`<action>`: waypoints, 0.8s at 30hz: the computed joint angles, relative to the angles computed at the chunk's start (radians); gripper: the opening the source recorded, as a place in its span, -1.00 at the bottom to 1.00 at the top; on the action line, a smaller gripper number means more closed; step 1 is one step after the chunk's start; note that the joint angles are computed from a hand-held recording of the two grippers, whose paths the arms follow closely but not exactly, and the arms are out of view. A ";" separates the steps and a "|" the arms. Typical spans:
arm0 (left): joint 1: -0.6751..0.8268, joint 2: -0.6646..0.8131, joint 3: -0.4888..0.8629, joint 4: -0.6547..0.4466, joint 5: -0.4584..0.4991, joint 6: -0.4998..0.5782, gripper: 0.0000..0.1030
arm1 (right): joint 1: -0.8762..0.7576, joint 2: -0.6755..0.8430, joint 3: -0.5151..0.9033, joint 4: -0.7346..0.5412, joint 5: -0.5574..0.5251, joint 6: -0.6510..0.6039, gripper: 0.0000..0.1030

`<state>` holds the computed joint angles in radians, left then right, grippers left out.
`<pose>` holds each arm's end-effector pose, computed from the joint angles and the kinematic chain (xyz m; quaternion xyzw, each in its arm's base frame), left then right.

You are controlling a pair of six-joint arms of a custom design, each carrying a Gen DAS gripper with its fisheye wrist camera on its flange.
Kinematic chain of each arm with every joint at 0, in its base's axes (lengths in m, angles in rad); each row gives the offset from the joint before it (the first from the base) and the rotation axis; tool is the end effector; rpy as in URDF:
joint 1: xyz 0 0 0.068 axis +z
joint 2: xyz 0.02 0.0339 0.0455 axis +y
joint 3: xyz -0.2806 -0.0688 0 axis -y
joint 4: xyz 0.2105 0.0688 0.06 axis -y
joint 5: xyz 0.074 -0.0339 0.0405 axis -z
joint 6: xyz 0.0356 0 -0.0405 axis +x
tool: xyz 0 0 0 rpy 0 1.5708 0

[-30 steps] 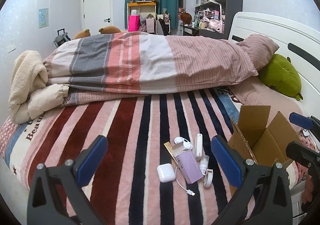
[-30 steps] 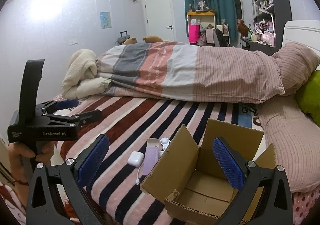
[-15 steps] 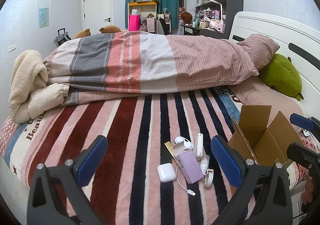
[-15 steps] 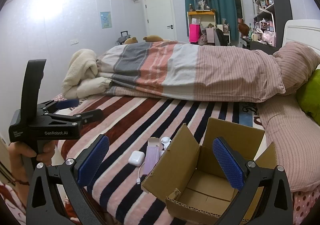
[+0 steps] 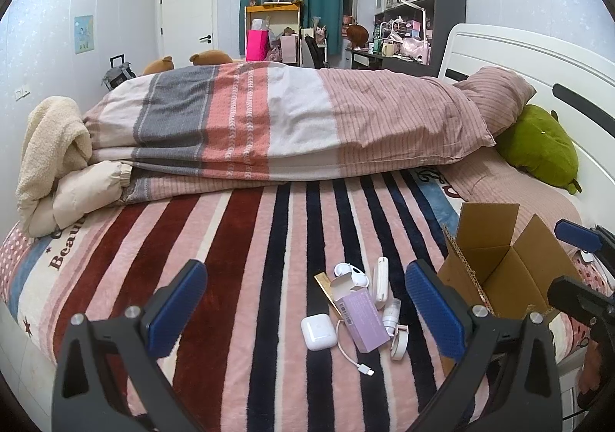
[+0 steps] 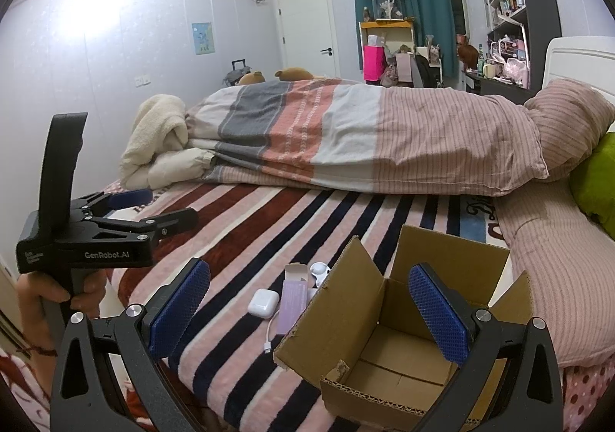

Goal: Organize rigid objects
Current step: 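Reach the right tool to the lavender box and close on it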

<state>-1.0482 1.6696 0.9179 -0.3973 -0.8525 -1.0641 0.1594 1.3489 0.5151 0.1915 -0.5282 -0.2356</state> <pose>0.1641 -0.2313 0.2039 -0.0936 0.8896 0.0331 0.4457 0.2223 0.0539 0.2089 -0.2840 0.8234 0.2168 0.4408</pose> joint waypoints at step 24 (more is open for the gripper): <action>0.283 -0.075 -0.689 0.867 0.161 0.193 0.99 | 0.571 0.395 0.109 0.135 0.406 0.107 -0.21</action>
